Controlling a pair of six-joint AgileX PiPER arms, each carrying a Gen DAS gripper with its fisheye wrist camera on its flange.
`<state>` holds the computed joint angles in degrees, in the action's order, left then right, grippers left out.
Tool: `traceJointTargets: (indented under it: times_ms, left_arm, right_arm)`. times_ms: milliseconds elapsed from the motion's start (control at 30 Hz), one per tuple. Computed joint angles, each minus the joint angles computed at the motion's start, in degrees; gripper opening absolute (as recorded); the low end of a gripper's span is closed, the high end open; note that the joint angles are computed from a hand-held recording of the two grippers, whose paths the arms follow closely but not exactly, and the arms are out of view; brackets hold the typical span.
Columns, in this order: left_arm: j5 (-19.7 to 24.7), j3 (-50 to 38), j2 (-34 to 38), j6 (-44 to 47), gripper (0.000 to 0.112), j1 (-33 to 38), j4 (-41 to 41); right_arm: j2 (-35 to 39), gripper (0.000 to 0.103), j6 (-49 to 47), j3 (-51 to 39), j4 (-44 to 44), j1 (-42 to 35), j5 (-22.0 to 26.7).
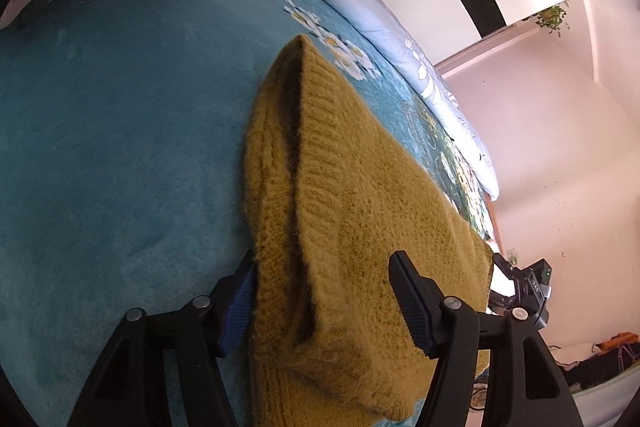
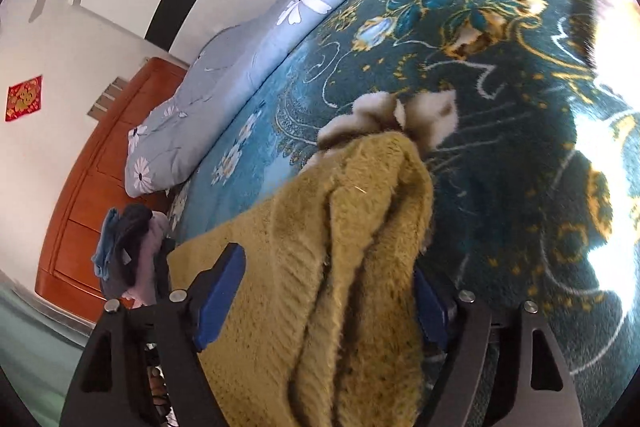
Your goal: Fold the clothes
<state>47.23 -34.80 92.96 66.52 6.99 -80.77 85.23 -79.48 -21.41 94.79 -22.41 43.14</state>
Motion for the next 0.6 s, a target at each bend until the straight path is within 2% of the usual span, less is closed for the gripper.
traceJointTargets:
  times_ms: [67,167,233,300,367,500,600]
  left_arm:
    - [1.01,0.88,-0.8,1.0,0.067,1.29,0.37]
    - [2.41,2.62,-1.17,4.13,0.066,3.5,-0.14]
    - [2.19,2.6,-1.19,4.46,0.054,3.23,-0.55]
    - [2.28,2.98,-1.51,4.8,0.043,3.7,-0.73]
    - [2.23,2.86,-1.52,5.51,0.038,3.42,-1.13]
    - [1.72,1.14,-0.32,4.64,0.038,0.96,-1.84]
    - [1.15,0.36,1.05,4.72,0.038,-0.8,-3.51]
  right_arm:
    - [-0.61,0.079,2.57,-0.88,-1.24,1.24,-1.74]
    - [-1.23,0.054,7.49,-2.12,-4.18,2.14,-4.11]
    - [-1.63,0.033,10.85,-2.99,-7.05,2.54,-5.55]
    - [-1.97,0.022,12.06,-3.46,-8.95,2.4,-6.25]
    - [-2.69,0.02,12.67,-3.79,-10.38,1.67,-6.03]
    - [-4.01,0.018,13.72,-7.01,-12.71,0.32,-4.07]
    - [-4.2,0.018,18.52,-11.67,-16.43,0.93,-4.96]
